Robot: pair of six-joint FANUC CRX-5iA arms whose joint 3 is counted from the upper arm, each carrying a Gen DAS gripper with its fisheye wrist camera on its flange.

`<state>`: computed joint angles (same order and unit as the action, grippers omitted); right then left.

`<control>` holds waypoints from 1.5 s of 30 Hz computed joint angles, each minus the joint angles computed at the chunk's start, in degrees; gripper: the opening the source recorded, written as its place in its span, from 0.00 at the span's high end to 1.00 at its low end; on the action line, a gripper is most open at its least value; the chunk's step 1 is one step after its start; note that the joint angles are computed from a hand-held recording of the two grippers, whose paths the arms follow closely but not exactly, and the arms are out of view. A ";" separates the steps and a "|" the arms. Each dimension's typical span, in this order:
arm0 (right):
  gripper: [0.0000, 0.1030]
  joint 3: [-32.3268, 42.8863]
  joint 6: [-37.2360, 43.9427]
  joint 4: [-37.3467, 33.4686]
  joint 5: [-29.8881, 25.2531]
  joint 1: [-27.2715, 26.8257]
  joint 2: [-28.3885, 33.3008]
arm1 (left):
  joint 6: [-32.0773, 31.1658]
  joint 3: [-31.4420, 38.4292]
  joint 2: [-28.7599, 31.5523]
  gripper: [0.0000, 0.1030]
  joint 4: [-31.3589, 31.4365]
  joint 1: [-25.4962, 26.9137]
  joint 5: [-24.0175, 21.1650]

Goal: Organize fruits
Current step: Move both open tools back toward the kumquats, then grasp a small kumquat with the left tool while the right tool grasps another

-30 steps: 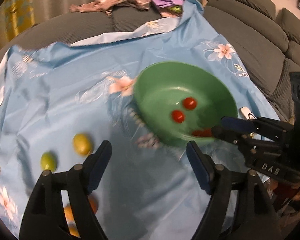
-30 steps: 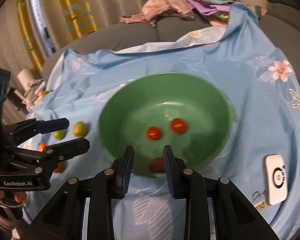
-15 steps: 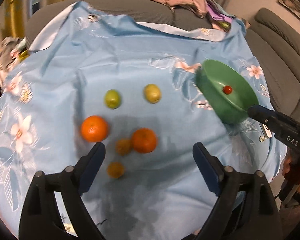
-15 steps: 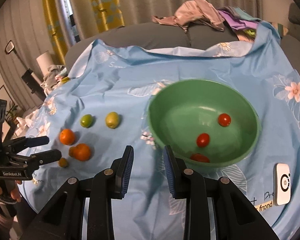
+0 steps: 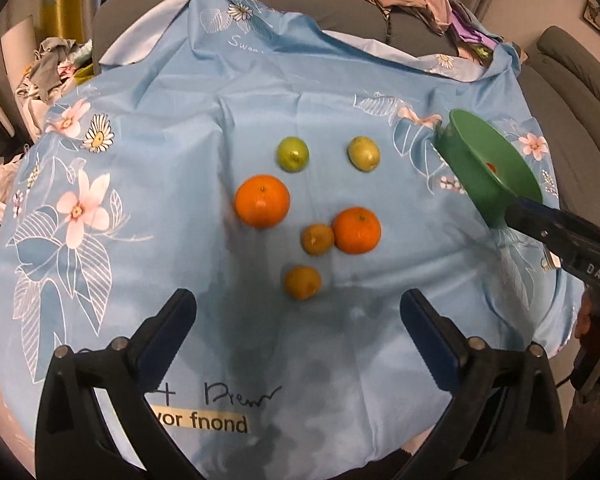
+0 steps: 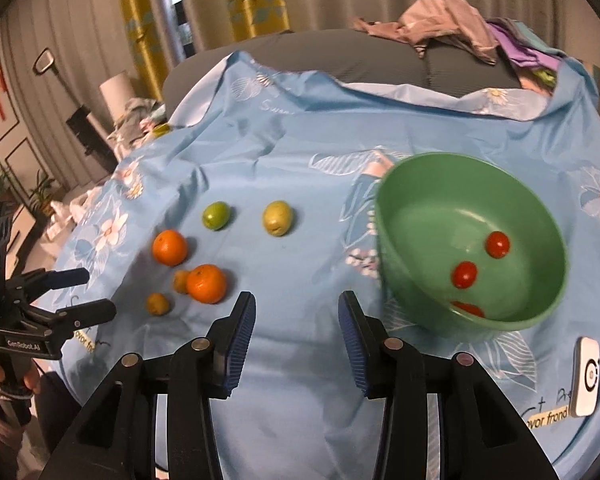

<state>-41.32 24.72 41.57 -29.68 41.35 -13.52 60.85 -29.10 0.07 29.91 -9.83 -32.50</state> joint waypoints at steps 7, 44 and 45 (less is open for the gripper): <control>0.58 2.46 6.93 -6.38 0.10 1.69 2.54 | -5.74 -1.70 -0.02 0.04 4.21 -0.52 0.81; 0.58 20.09 44.71 -45.29 -0.17 -0.51 17.00 | -13.34 -0.65 5.12 0.73 10.86 1.39 1.94; 0.58 20.79 46.48 -47.03 -0.32 -0.69 17.41 | -13.76 -1.01 4.63 0.73 11.35 1.62 2.12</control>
